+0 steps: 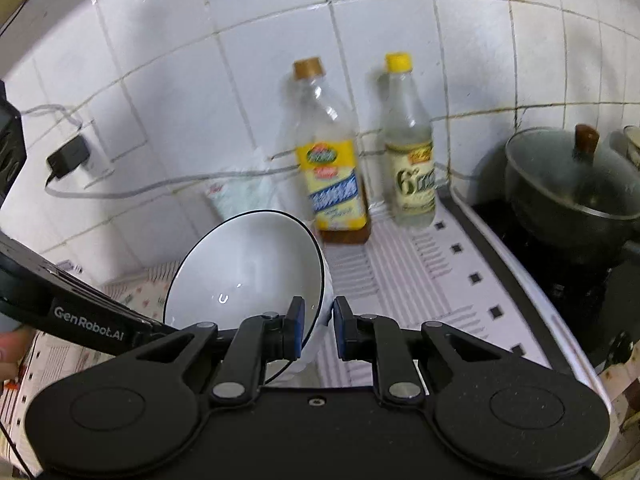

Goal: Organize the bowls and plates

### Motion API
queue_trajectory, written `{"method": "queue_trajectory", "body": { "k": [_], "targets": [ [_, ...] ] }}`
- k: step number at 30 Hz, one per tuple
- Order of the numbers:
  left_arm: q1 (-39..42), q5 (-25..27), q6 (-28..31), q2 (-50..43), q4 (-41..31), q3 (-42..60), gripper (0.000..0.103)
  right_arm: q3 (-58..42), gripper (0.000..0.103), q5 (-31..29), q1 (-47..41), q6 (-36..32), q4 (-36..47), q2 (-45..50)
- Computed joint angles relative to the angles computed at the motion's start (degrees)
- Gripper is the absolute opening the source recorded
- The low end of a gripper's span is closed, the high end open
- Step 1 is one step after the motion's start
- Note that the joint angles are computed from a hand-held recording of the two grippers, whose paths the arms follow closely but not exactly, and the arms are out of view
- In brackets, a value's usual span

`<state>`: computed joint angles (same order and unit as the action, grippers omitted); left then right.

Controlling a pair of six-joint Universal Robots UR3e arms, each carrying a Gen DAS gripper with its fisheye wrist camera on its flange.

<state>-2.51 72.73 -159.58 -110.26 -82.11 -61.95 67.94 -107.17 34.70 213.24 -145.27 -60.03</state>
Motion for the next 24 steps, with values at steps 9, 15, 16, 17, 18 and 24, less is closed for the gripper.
{"method": "queue_trajectory", "body": {
  "k": [9,15,16,17,18,24],
  "targets": [
    [1.6,0.3,-2.8,1.9,2.2,-7.6,0.017,2.2,0.019,4.1,-0.5,-3.5,0.0,0.8],
    [1.3,2.7,-5.1,-0.8,1.3,-7.6,0.017,-2.0,0.019,5.1,0.1,-7.2,3.6,4.6],
    [1.3,2.9,-5.3,-1.3,0.9,-7.3,0.018,-3.3,0.019,4.7,0.3,-8.0,4.8,5.5],
    [1.3,3.0,-5.6,-2.0,0.6,-6.9,0.018,-3.9,0.019,4.5,0.4,-8.9,5.5,5.8],
    [1.2,3.1,-5.8,-2.4,0.4,-6.6,0.018,-4.5,0.019,4.3,0.4,-9.7,6.1,6.4],
    [1.0,3.1,-6.0,-4.7,-2.5,-3.9,0.021,-7.5,0.018,2.0,1.5,-13.0,8.6,8.2]
  ]
}}
